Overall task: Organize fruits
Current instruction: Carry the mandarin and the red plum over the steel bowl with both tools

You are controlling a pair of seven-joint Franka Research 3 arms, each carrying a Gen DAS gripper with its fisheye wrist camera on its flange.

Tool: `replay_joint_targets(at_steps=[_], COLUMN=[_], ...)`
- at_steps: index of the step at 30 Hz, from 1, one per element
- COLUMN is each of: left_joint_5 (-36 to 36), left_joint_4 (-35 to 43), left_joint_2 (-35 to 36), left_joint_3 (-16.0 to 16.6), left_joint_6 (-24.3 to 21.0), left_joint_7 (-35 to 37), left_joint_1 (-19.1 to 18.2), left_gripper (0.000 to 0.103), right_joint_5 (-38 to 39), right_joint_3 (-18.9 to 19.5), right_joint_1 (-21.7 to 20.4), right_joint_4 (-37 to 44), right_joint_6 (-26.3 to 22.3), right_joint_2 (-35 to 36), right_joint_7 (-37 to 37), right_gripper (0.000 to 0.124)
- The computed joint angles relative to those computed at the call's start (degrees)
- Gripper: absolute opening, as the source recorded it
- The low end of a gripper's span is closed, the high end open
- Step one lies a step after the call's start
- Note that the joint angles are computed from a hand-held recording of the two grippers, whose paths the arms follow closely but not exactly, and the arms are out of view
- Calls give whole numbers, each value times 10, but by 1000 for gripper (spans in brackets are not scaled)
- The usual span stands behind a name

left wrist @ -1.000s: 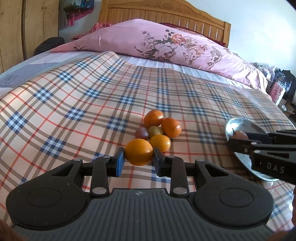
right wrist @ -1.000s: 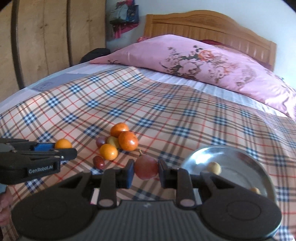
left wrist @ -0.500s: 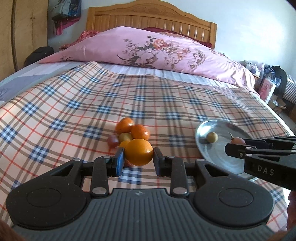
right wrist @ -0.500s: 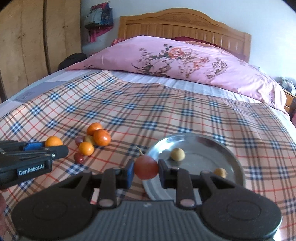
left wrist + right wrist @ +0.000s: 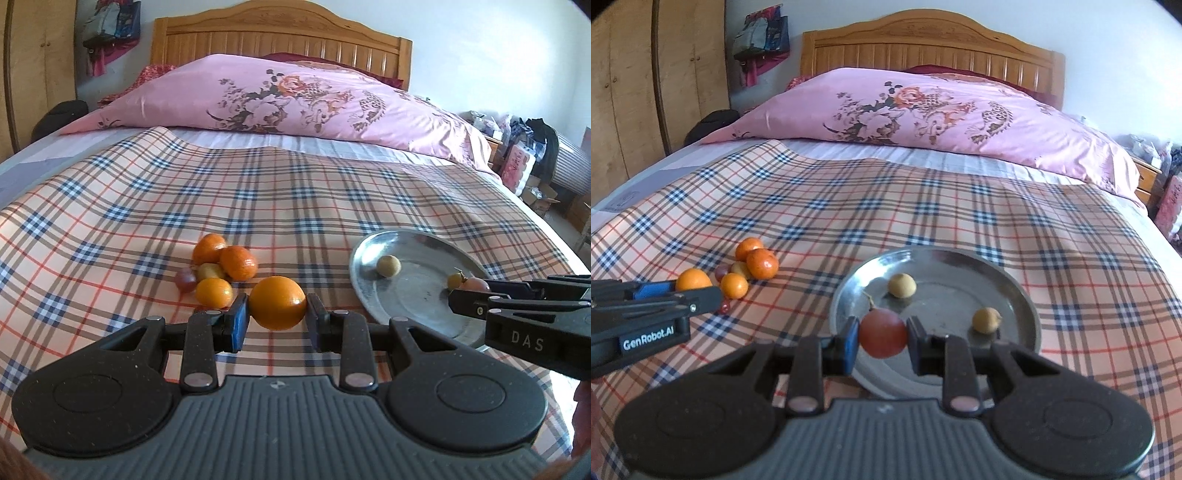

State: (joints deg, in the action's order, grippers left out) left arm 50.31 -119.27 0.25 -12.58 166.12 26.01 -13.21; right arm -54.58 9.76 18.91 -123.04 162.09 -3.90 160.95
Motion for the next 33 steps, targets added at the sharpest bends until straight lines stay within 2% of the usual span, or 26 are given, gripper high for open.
replay_joint_targets(at_steps=[14, 33], left_joint_5=[-33, -113], left_joint_4=[26, 61], left_joint_2=[21, 59], left_joint_3=[0, 3], left_joint_6=[14, 26], left_joint_7=[44, 139], left_joint_1=[-13, -42], left_gripper=[35, 35], right_joint_5=[-9, -20], right_joint_3=[9, 18], right_joint_1=[-27, -56], right_joint_4=[-24, -39], right_joint_6=[-3, -2], right_joint_2=[-31, -47], right_joint_7=[16, 29], right_gripper=[25, 25])
